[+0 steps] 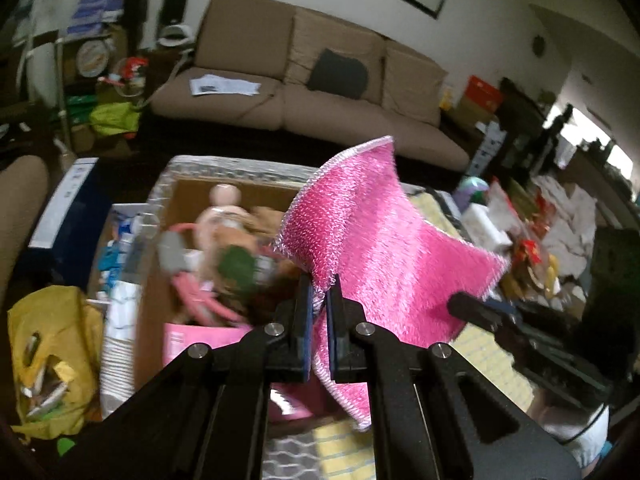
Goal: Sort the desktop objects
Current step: 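Lift the pink cloth and carry it over the box with both grippers, then lay the pink cloth on top of the box contents and open both grippers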
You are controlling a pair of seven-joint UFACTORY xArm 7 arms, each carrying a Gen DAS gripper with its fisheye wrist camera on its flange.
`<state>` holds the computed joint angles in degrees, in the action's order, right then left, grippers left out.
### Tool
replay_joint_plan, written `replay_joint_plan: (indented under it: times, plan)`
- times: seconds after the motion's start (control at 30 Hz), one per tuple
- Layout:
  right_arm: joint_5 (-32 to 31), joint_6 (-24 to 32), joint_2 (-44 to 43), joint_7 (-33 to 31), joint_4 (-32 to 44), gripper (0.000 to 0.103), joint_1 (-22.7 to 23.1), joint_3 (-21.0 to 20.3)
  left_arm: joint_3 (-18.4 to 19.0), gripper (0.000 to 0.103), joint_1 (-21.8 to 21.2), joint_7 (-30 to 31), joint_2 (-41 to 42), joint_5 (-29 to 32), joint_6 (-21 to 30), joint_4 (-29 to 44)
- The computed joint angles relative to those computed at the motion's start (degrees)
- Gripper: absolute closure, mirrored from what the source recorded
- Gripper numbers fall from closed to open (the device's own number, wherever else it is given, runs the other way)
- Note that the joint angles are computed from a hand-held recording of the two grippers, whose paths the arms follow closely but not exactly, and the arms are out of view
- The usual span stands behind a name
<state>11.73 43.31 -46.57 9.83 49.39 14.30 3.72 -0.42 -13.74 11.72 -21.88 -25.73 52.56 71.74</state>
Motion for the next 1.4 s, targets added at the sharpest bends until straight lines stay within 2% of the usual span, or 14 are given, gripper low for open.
replay_joint_plan:
  times: [0.1,0.27,0.53,0.63,0.67,0.7,0.73,0.8,0.87,1.07,1.17,1.23,1.3,1.4]
  plan:
    - [1.5,-2.8,3.9,1.0,1.2,0.094,1.8,1.9,1.1,0.097,1.5,0.2,2.8,2.0,2.5,3.2]
    - [2.7,-6.3,10.1,2.5,2.5,0.094,4.8,4.0,0.5,0.097,3.9,0.9,9.7,4.9,4.9,8.9]
    - [4.4,-7.7,17.4,1.3,2.8,0.09,8.1,3.0,-3.1,0.096,5.3,-0.7,16.3,13.9,1.7,10.4]
    - [5.4,-6.1,18.1,-0.4,2.4,0.089,8.8,2.3,-3.3,0.092,5.2,-1.3,17.0,14.7,0.4,9.5]
    - [5.7,-5.7,17.6,-0.9,1.9,0.088,8.7,2.1,-3.2,0.087,5.3,-1.2,16.7,14.5,-0.2,8.8]
    - [5.7,-5.5,17.2,-1.0,1.5,0.084,8.5,2.1,-3.2,0.081,5.3,-1.0,16.4,14.4,-0.6,8.4]
    - [5.7,-5.1,16.3,-0.7,0.9,0.073,8.2,2.2,-3.2,0.076,5.4,-1.1,16.0,15.2,-1.4,7.8]
    - [6.2,-4.5,15.4,-0.7,0.4,0.056,8.2,2.1,-3.2,0.064,5.4,-1.0,14.7,16.2,-2.9,6.2]
    - [6.0,-3.3,14.6,-1.0,0.4,0.056,8.1,2.1,-3.1,0.062,5.4,-0.3,13.2,16.5,-3.8,4.7]
    - [4.5,-0.6,11.2,0.4,0.1,0.044,7.2,3.5,-2.4,0.06,4.9,2.2,8.7,15.4,-2.0,2.2]
    - [2.9,0.8,9.5,1.8,0.0,0.036,6.4,4.4,-1.8,0.05,4.5,4.1,5.1,14.3,-1.0,-0.5]
    - [1.9,1.5,8.1,3.0,-0.2,0.021,5.9,5.0,-1.4,0.045,4.3,5.1,2.5,13.7,-0.5,-2.5]
    - [0.5,1.9,6.5,4.5,-0.8,0.017,5.0,5.7,-1.3,0.036,4.2,5.7,-0.9,13.7,-1.0,-5.6]
    - [-1.3,3.1,4.7,6.7,-1.1,0.009,4.0,6.7,-1.1,0.029,4.1,5.7,-4.7,14.0,-1.5,-9.0]
